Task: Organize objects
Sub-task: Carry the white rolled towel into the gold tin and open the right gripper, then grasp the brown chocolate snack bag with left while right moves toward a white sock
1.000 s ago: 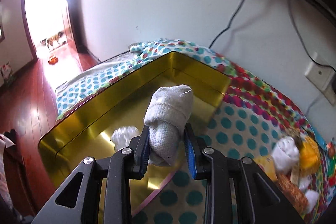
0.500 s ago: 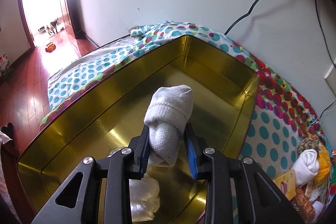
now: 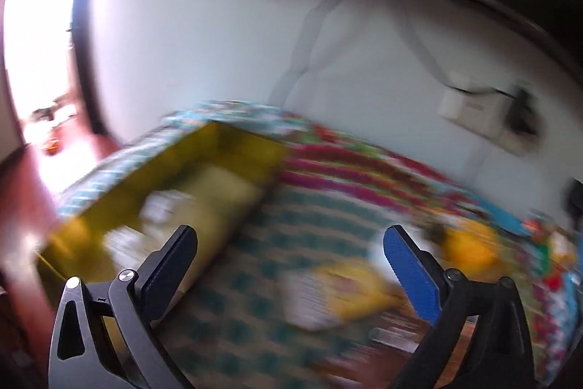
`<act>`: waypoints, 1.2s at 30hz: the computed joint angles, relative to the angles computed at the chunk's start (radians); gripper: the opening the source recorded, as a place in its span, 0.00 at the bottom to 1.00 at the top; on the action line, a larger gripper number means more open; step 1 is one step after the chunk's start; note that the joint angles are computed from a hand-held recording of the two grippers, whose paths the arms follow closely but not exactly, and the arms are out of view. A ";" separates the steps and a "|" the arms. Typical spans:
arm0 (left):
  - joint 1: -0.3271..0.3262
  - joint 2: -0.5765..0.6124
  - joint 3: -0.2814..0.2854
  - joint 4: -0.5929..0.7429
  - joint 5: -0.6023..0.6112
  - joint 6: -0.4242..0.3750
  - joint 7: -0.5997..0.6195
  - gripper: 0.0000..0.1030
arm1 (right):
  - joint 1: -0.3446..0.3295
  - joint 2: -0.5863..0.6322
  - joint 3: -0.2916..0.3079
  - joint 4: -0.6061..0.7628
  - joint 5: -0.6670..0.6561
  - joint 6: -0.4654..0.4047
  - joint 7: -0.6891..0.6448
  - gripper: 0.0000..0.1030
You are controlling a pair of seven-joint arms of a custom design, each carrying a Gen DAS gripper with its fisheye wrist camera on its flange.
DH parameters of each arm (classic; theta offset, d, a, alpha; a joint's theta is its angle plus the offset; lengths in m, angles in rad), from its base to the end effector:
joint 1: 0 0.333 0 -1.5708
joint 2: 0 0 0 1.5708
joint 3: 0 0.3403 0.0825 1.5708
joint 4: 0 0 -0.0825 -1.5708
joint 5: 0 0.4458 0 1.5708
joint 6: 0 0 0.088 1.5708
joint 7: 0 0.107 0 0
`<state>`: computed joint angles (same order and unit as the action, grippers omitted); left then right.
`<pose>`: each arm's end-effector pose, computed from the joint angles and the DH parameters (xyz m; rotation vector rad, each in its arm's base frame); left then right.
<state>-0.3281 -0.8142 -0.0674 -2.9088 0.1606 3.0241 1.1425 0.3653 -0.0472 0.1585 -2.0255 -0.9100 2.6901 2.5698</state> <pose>0.3416 -0.1548 0.4795 -1.6319 1.8420 -1.0672 0.5407 0.3436 0.5402 -1.8502 1.4810 -0.8689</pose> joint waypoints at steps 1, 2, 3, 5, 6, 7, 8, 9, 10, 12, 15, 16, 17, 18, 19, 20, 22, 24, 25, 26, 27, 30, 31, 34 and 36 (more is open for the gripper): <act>-0.008 0.002 0.000 0.001 0.004 0.009 0.007 1.00 | -0.014 -0.046 -0.012 -0.054 -0.026 -0.008 0.033 0.99; -0.018 0.007 0.001 0.003 0.007 0.016 0.014 1.00 | -0.034 -0.087 -0.017 -0.104 -0.038 -0.013 0.056 0.99; -0.028 0.013 0.003 0.007 0.008 0.018 0.019 1.00 | -0.061 -0.131 -0.019 -0.155 -0.042 -0.034 0.081 0.99; -0.042 0.028 -0.002 0.020 0.006 0.004 0.021 1.00 | -0.116 -0.211 -0.029 -0.256 -0.023 -0.048 0.122 1.00; -0.042 0.035 -0.010 0.025 0.006 -0.003 0.019 1.00 | -0.139 -0.240 -0.032 -0.294 -0.013 -0.046 0.138 1.00; -0.033 0.044 -0.028 0.031 0.009 -0.002 0.010 1.00 | -0.165 -0.268 -0.034 -0.332 -0.004 -0.049 0.155 1.00; -0.023 0.052 -0.044 0.035 0.012 0.004 0.000 1.00 | -0.191 -0.290 -0.034 -0.363 0.005 -0.060 0.173 1.00; -0.018 0.059 -0.056 0.037 0.014 0.014 -0.012 1.00 | -0.211 -0.298 -0.035 -0.380 0.018 -0.056 0.175 1.00; -0.008 0.070 -0.075 0.039 0.012 0.031 -0.036 1.00 | -0.227 -0.303 -0.041 -0.397 0.043 -0.053 0.168 1.00; -0.009 0.098 -0.092 0.047 0.011 0.055 -0.073 1.00 | -0.256 -0.292 -0.029 -0.401 0.074 -0.082 0.149 1.00; 0.010 0.175 -0.151 0.110 0.032 0.014 -0.120 1.00 | -0.260 -0.270 -0.045 -0.410 0.199 -0.061 0.048 0.99; 0.011 0.196 -0.160 0.126 0.042 0.011 -0.129 1.00 | -0.269 -0.269 -0.035 -0.410 0.209 -0.056 0.040 1.00; 0.009 0.221 -0.167 0.144 0.050 0.017 -0.137 1.00 | -0.280 -0.268 -0.028 -0.411 0.217 -0.045 0.029 1.00; 0.003 0.256 -0.173 0.175 0.056 0.013 -0.144 1.00 | -0.278 -0.255 -0.029 -0.401 0.255 -0.047 -0.015 1.00; -0.007 0.281 -0.171 0.199 0.059 0.006 -0.145 1.00 | -0.270 -0.234 -0.035 -0.384 0.306 -0.063 -0.070 1.00; -0.023 0.314 -0.163 0.229 0.059 0.005 -0.141 1.00 | -0.262 -0.224 -0.039 -0.377 0.352 -0.077 -0.114 1.00; -0.010 0.377 -0.189 0.295 0.079 0.005 -0.152 1.00 | -0.266 -0.232 -0.039 -0.393 0.403 -0.049 -0.138 1.00; -0.001 0.442 -0.207 0.365 0.104 0.003 -0.154 1.00 | -0.284 -0.257 -0.028 -0.423 0.416 0.003 -0.129 1.00; 0.017 0.479 -0.226 0.407 0.129 0.000 -0.159 1.00 | -0.296 -0.268 -0.019 -0.435 0.421 0.020 -0.121 1.00; 0.017 0.512 -0.227 0.443 0.143 -0.009 -0.149 1.00 | -0.308 -0.274 -0.007 -0.440 0.423 0.027 -0.113 1.00; 0.007 0.546 -0.219 0.479 0.148 -0.029 -0.128 1.00 | -0.315 -0.277 -0.001 -0.442 0.432 0.032 -0.114 1.00; -0.007 0.639 -0.211 0.577 0.164 -0.076 -0.065 1.00 | -0.320 -0.272 0.014 -0.433 0.463 0.008 -0.134 1.00; -0.009 0.653 -0.211 0.593 0.167 -0.088 -0.052 1.00 | -0.323 -0.271 0.014 -0.432 0.465 0.010 -0.139 1.00; -0.027 0.716 -0.205 0.666 0.149 -0.147 0.040 1.00 | -0.332 -0.271 0.017 -0.436 0.472 0.024 -0.143 1.00; -0.029 0.754 -0.206 0.708 0.138 -0.187 0.085 1.00 | -0.336 -0.269 0.019 -0.435 0.478 0.024 -0.147 1.00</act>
